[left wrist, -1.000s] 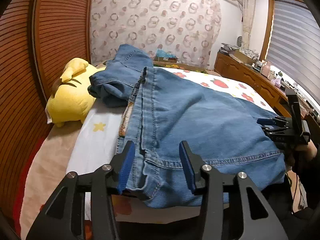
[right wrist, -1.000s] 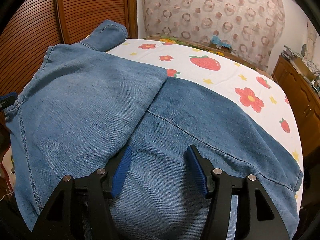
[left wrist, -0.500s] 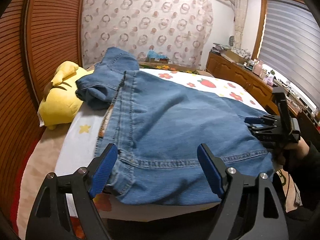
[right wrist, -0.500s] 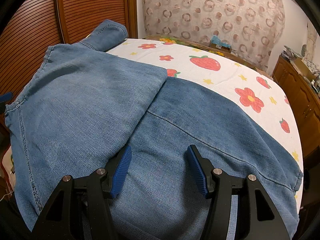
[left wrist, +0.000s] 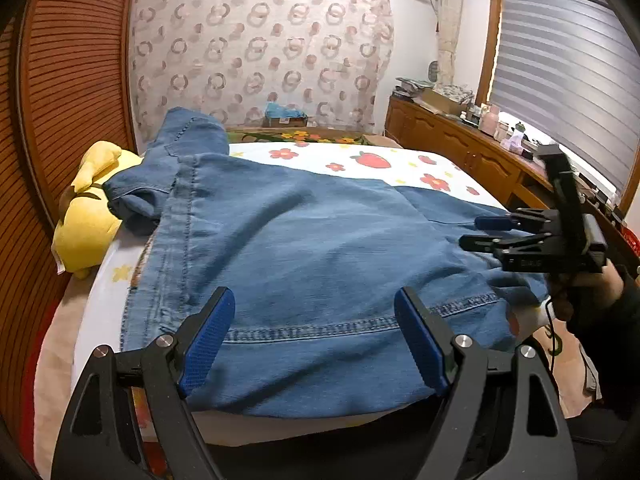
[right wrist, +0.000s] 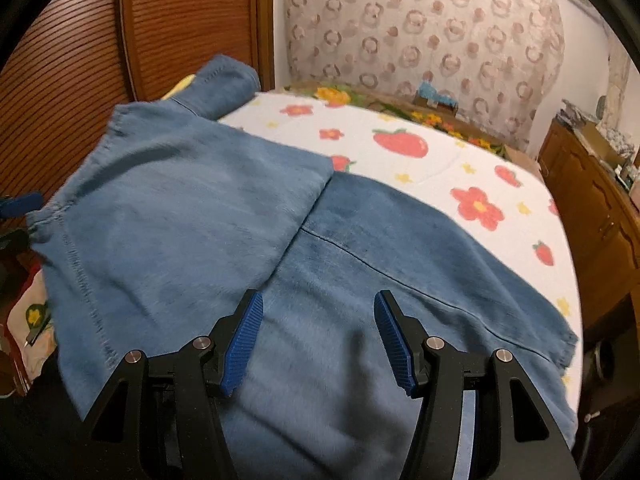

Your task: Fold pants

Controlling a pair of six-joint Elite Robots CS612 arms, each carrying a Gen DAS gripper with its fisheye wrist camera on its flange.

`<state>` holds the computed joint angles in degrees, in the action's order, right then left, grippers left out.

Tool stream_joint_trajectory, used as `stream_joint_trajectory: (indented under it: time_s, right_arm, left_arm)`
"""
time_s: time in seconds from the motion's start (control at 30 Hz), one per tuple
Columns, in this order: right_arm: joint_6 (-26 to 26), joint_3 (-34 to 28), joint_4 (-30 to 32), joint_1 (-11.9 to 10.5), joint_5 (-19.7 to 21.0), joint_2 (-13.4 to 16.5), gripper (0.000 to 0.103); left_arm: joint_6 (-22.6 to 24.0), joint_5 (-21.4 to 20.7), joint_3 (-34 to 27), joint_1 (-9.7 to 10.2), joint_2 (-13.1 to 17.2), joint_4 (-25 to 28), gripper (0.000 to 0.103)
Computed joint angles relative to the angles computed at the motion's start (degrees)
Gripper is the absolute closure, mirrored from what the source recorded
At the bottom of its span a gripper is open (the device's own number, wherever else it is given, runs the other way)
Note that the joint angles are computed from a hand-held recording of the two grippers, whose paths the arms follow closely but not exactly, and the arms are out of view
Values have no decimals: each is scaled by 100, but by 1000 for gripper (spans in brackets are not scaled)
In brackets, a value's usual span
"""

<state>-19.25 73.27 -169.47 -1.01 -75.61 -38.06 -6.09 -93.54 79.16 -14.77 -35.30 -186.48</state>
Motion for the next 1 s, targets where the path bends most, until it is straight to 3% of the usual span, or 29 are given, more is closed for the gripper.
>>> stream_joint_trajectory:
  time_s: [0.33,0.67,1.0]
  right_arm:
    - [222,822,-832,-242,184,-365,43]
    - [595,1486,-1480,-450,-105,-621,43]
    - [1089,1918,-1716,-653,-641,-764,43]
  left_arm:
    - [93,-18,-47,-83,7,102,21]
    - [201,-80,-100,-128,31,203,21]
    - [250,-159,-157,-165,72,380,21]
